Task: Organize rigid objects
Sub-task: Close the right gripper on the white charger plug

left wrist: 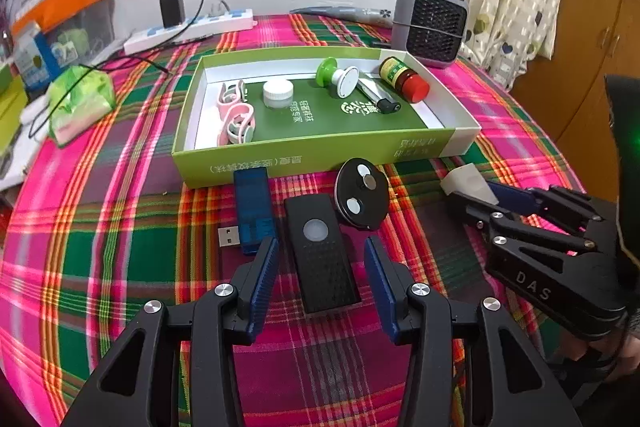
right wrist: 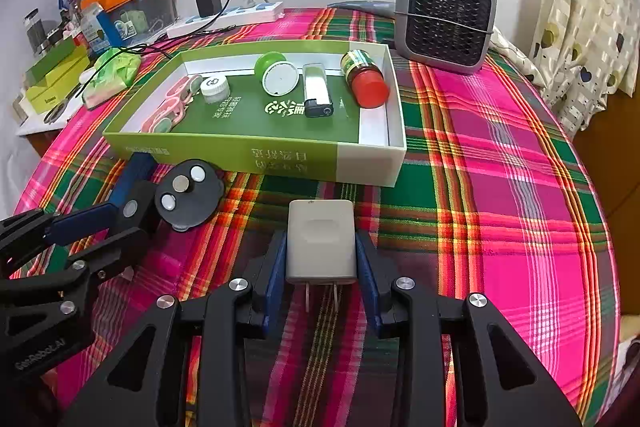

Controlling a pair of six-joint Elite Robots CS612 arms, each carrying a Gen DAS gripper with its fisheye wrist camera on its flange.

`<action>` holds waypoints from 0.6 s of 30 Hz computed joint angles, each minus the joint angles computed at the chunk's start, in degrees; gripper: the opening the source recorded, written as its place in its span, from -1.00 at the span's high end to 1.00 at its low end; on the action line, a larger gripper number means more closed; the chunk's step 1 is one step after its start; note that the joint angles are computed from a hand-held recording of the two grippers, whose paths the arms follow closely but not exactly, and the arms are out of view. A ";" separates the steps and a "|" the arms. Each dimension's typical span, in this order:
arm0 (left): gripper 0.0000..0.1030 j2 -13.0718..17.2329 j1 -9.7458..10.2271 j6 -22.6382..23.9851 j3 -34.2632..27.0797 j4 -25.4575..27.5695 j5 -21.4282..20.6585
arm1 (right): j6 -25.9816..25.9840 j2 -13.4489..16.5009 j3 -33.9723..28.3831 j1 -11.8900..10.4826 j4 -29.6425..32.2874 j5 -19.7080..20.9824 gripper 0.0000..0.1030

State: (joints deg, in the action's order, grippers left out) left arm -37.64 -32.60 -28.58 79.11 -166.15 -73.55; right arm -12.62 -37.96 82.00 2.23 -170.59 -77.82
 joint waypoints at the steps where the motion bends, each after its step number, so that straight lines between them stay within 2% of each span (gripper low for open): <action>1: 0.15 0.01 -0.02 -0.01 -0.09 0.20 0.12 | 0.04 0.00 0.00 -0.04 0.07 0.16 0.32; 16: 0.16 0.30 -0.33 -0.99 -0.69 1.19 2.12 | 0.15 -0.09 0.17 -0.19 0.34 0.96 0.32; 18: 0.22 0.27 -0.38 -1.13 -0.73 1.55 2.35 | 0.11 -0.07 0.12 -0.18 0.37 0.93 0.32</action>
